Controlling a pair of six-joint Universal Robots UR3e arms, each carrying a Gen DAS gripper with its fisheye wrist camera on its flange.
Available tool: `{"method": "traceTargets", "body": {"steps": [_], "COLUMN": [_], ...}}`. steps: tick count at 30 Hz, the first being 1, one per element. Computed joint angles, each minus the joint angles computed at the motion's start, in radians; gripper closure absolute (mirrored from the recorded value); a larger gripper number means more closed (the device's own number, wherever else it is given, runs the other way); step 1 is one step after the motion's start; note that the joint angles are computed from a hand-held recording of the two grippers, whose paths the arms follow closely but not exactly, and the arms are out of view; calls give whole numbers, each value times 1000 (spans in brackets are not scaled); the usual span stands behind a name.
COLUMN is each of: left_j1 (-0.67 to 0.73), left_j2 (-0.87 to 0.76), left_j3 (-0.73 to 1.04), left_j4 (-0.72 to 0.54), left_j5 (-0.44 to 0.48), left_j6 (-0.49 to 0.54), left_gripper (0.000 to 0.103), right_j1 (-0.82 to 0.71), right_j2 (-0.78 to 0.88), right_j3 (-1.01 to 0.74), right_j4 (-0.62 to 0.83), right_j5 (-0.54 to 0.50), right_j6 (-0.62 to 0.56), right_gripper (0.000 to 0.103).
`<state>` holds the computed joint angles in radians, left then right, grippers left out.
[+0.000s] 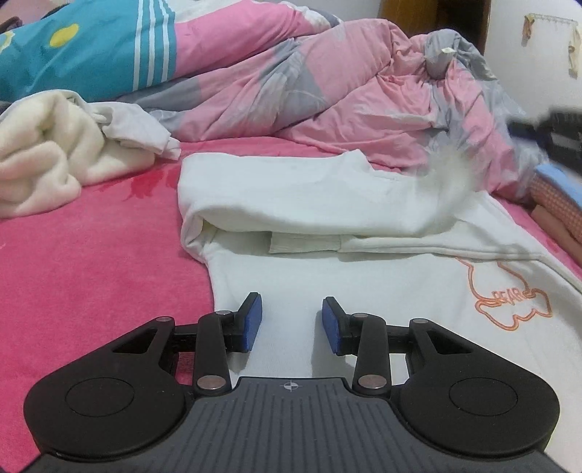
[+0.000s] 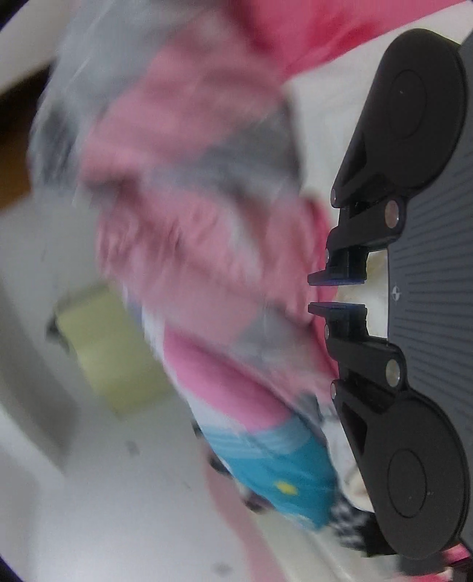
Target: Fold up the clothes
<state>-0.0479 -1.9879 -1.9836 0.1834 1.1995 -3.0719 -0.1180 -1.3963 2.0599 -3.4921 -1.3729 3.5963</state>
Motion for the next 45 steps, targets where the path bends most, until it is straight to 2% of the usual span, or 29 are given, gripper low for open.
{"method": "traceTargets", "body": {"steps": [3,7,9,10,11,12,16,18,19,23,25,31,34,40,43,45], "left_j1": [-9,-16,-13,-12,-11,-12,-9,-9,-9,-8,-6,-1,1,3,2,2], "left_j2": [-2,-3,-2,-1,-1,0,-1,-2,-3,-5,-6,-7,-6,-6,-5,-6], "left_j3": [6,8,6,6,5,4,2,3,3,1,0,-5,-8,-10,-9,-8], "left_j4": [-4,-3,-3,-4,-3,-3,-1,1,2,6,8,14,17,18,16,15], "left_j5": [17,30,26,24,24,24,21,20,19,15,11,1,-1,-2,-1,-1], "left_j6": [10,16,15,16,17,16,16,14,13,12,10,6,5,7,8,9], "left_gripper": [66,66,66,66,66,66,65,65,65,65,65,65,65,65,65,65], "right_j1": [-121,-211,-213,-207,-187,-171,-58,-22,-5,80,97,59,2,-148,-163,-141], "right_j2": [-8,28,37,40,49,56,116,161,182,255,251,71,-30,-161,-188,-203], "right_j3": [147,207,169,133,87,46,-120,-176,-202,-335,-344,-189,-97,111,143,129], "right_j4": [-58,-104,-51,13,77,148,391,406,408,483,491,348,329,348,326,311], "right_j5": [88,229,271,289,290,293,164,114,91,-29,-48,-87,-113,-67,-50,-74], "right_j6": [74,177,188,183,176,155,86,76,68,-16,-59,-66,-73,-57,-61,-76], "right_gripper": [94,91,78,56,42,38,36,36,39,77,90,93,93,94,95,95]}}
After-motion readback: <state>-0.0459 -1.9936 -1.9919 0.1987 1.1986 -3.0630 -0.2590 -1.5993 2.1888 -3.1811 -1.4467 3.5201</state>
